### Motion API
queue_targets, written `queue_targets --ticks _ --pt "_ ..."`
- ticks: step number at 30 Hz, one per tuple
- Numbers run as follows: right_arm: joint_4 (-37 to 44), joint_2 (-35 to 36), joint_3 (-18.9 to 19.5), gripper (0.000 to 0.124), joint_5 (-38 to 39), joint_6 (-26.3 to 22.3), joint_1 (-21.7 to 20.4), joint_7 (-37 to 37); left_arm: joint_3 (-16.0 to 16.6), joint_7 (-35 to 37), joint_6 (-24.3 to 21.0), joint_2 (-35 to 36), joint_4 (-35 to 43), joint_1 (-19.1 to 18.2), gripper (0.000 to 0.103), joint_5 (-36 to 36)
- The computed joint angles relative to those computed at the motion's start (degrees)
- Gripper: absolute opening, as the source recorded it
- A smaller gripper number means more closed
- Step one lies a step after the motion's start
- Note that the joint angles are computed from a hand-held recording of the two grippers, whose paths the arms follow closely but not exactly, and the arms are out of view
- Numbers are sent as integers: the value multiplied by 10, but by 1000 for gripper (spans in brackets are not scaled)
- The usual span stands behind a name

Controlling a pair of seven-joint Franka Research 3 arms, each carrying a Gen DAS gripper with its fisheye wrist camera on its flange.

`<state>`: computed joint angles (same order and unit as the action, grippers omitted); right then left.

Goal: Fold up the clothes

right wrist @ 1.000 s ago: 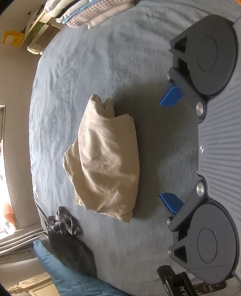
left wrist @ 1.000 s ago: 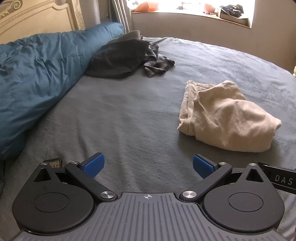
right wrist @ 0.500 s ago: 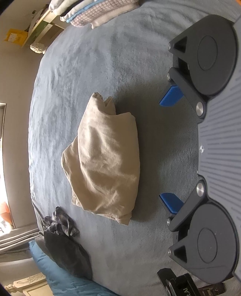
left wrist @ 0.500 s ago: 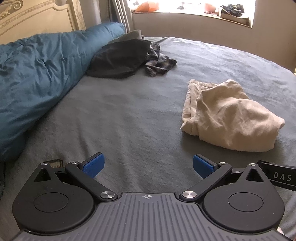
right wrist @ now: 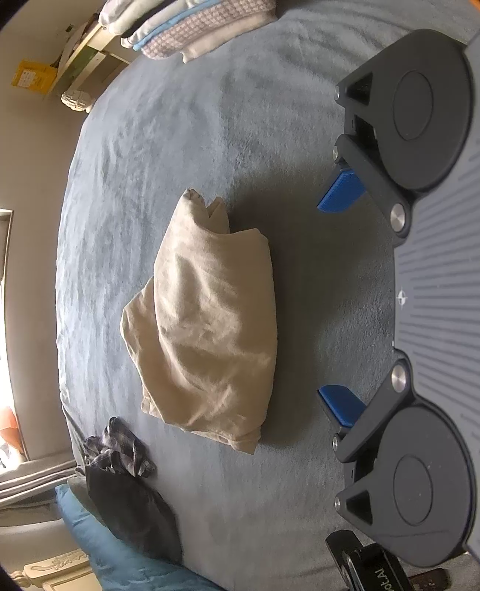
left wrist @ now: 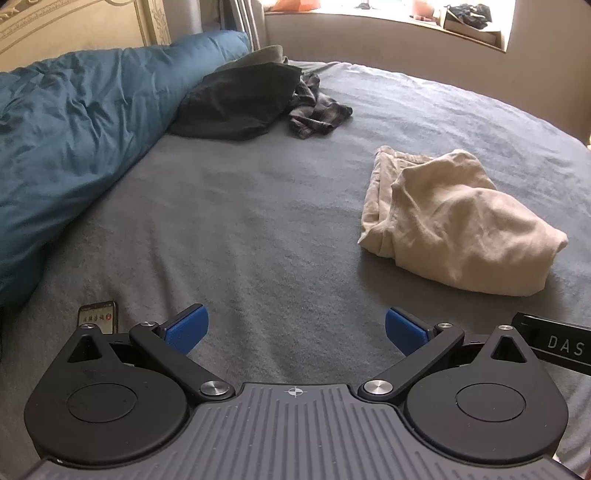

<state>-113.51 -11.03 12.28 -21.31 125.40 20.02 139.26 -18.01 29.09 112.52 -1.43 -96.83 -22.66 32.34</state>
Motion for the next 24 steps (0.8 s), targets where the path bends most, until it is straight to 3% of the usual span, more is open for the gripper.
queue_targets --ticks 24 --pt "-3 -5 1 102 -1 -6 -3 12 -2 9 2 3 2 -4 103 5"
